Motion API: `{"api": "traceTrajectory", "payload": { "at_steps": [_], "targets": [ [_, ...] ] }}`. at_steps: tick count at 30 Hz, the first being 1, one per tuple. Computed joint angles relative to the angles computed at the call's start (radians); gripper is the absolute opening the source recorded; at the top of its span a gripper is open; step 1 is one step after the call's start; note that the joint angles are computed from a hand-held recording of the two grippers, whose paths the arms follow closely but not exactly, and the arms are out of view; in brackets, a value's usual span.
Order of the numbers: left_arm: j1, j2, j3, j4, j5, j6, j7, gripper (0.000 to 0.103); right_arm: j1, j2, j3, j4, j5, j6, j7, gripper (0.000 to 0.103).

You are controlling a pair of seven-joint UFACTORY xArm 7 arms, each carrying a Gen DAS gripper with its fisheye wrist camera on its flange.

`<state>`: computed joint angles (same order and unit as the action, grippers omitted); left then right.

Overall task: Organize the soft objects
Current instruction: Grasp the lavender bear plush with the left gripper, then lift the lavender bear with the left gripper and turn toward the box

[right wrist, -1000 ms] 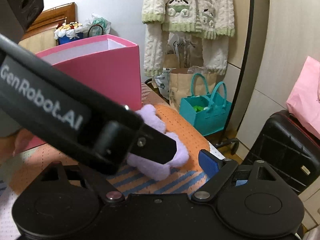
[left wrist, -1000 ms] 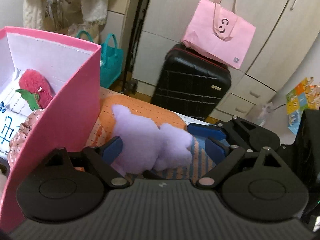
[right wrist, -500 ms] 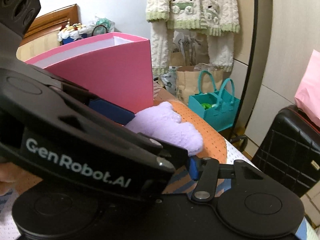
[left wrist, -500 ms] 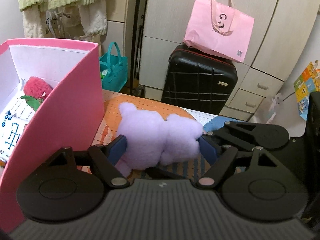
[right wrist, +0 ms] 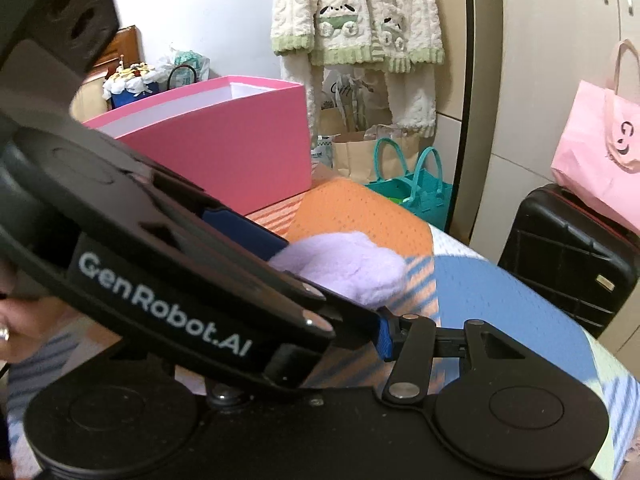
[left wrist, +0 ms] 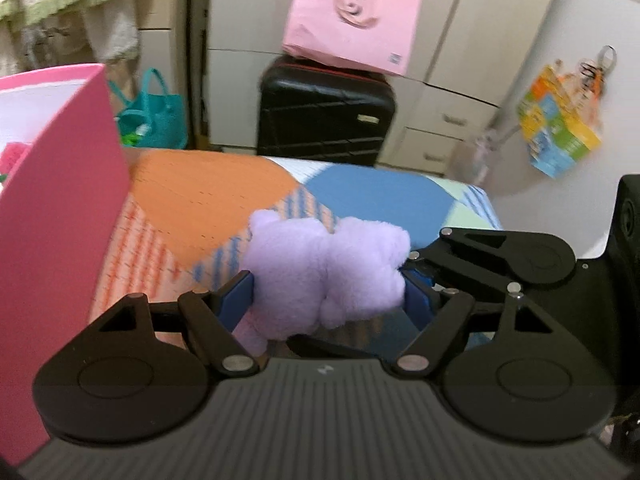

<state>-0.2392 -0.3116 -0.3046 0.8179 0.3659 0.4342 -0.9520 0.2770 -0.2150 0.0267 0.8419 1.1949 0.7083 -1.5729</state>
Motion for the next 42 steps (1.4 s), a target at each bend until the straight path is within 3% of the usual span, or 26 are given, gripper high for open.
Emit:
{"api": "traceTrajectory", "payload": {
  "at_steps": [7,11,15,21,24,28,30,32,36,42],
  "targets": [
    [-0.018,-0.011,-0.008,-0.003,-0.002,0.006,0.015,0.077,-0.002,-0.056,-0.014,-0.054,-0.016,-0.044,0.012,0.064],
    [-0.028,-0.012,0.006,-0.011,-0.024,-0.009,0.047,0.077,0.007,-0.052,-0.014,-0.054,-0.023,-0.084,0.014,0.081],
    [-0.064,-0.056,0.047,-0.053,-0.095,-0.062,0.141,0.082,0.008,-0.022,-0.024,-0.028,-0.043,-0.068,0.004,0.088],
    [0.023,-0.087,-0.031,-0.063,-0.019,-0.069,0.148,0.086,0.006,-0.001,-0.014,-0.010,-0.069,-0.047,-0.018,0.088],
    [0.031,-0.053,-0.026,-0.050,-0.025,-0.064,0.137,0.086,0.004,-0.005,-0.007,-0.022,-0.073,-0.057,-0.023,0.087],
    [0.019,-0.026,0.001,-0.049,-0.068,-0.056,0.114,0.086,0.010,-0.018,-0.002,-0.042,-0.053,-0.096,0.030,0.079],
    [0.002,-0.017,0.028,-0.065,-0.104,-0.093,0.120,0.086,0.015,-0.042,-0.005,-0.064,-0.045,-0.098,0.041,0.062],
    [-0.009,-0.013,0.038,-0.074,-0.129,-0.117,0.129,0.083,0.026,-0.065,0.005,-0.090,-0.038,-0.140,0.054,0.059],
    [0.024,-0.002,-0.007,-0.066,-0.077,-0.119,0.081,0.077,0.054,-0.082,0.015,-0.115,-0.033,-0.210,0.165,0.056],
    [0.101,-0.007,-0.102,-0.053,0.092,-0.083,-0.149,0.080,0.090,-0.096,0.003,-0.142,0.055,-0.272,0.255,0.053]
  ]
}}
